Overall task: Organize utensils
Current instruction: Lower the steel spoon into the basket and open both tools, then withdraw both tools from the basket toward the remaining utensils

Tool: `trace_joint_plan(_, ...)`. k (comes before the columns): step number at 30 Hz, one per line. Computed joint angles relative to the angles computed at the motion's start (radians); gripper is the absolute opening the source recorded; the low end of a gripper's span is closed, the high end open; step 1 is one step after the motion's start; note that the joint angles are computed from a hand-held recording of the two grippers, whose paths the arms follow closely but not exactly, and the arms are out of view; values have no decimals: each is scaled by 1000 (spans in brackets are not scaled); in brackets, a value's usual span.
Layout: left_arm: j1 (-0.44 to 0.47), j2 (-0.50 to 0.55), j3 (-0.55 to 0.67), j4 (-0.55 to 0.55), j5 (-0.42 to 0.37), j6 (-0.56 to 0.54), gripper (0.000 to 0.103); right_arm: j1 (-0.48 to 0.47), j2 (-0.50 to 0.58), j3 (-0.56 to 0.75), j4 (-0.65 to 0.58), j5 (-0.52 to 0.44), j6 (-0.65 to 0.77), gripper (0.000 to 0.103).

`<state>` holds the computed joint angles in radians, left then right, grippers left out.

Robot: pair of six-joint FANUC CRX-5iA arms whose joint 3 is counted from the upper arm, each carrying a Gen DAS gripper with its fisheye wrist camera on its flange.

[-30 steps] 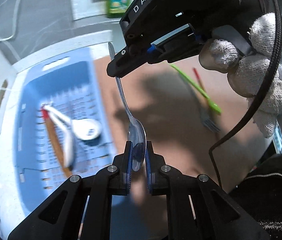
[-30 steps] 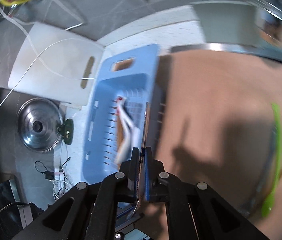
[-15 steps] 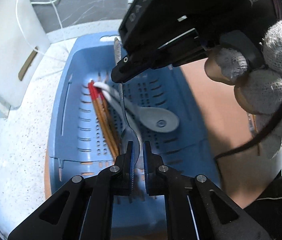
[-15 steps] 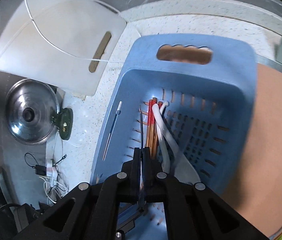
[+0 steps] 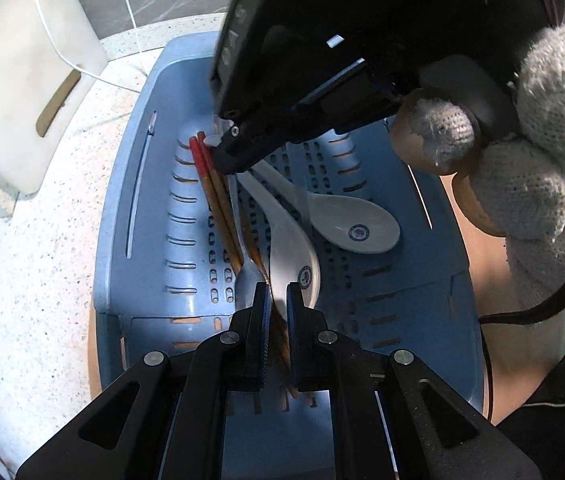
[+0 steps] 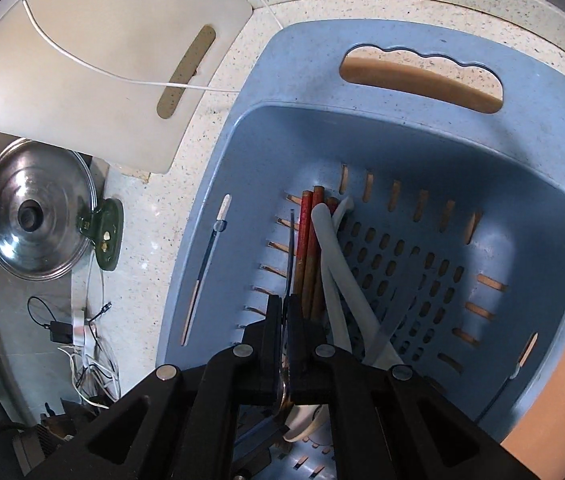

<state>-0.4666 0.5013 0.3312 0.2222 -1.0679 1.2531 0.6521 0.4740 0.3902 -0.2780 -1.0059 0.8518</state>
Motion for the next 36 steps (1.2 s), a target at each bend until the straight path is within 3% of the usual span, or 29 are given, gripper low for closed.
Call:
trace_joint_plan(3,-1,6,11,-10,-3,16,7,-2,1,4,0,-11,10,6)
trace_joint_plan(5,4,13,16,-12,-6,20,9,-2,-3,4,-4,-11,29,13)
trace_joint_plan(7,6,16,20,-16,-8,23,15,-1,-10,-1,-4,-6,41,28)
trace_joint_plan(17,8,-51,-21,-48,22,72,15,12,-152,-134,45,52,70,28)
trace_joint_plan(21,-3,-99,-41,-72,40,91,15,39,-299,-284,113,112,86,29)
trace_joint_plan(24,-16,-137,-59,-70,63,98,15,57,-431,-412,149,159,92,39)
trace_joint_plan(30,-65,-178,-94,-21,110,99,15,127,-748,-751,435,263,-121,55)
trace_joint_plan(32,-93,-175,-101,6,120,91,15,139,-838,-833,492,248,-187,61)
trace_joint_plan(36,-151,-147,-103,52,133,58,15,190,-998,-983,629,162,-358,61)
